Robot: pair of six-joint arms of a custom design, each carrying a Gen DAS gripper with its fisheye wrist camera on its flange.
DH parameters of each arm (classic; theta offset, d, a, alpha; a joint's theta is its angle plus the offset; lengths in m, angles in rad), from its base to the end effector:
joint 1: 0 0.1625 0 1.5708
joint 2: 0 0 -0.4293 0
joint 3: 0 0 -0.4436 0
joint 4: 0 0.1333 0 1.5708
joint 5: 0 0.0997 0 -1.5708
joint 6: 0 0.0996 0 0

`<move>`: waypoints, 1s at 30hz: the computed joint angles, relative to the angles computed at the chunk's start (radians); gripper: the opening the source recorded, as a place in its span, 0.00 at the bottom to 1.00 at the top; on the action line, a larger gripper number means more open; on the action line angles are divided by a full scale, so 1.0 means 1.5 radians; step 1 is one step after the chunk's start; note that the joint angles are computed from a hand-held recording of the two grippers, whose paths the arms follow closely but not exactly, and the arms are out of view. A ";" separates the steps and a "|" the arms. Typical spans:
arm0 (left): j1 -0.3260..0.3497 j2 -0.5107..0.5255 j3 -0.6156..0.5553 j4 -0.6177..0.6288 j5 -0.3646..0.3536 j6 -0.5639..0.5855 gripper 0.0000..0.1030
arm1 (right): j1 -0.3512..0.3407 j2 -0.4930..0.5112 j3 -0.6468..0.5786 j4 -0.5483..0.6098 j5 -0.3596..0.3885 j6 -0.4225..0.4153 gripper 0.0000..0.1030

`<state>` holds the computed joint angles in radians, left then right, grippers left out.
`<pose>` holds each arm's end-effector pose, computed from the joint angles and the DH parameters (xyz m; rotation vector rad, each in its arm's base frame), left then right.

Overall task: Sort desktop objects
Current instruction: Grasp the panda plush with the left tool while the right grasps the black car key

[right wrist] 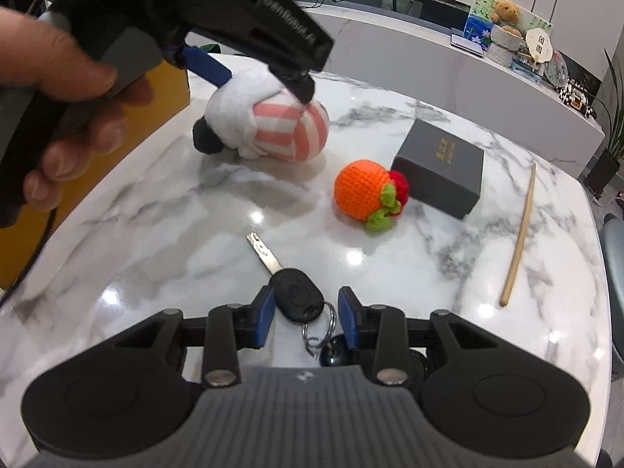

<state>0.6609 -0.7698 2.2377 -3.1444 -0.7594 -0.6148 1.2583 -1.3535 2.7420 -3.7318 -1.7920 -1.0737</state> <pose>-0.2371 -0.4447 -0.0376 0.3109 2.4775 -0.8360 0.0101 -0.3313 0.1454 0.7983 -2.2897 0.5859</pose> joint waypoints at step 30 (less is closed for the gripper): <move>0.064 0.016 -0.039 0.050 -0.110 0.002 1.00 | -0.006 -0.058 -0.008 0.102 0.005 0.036 0.06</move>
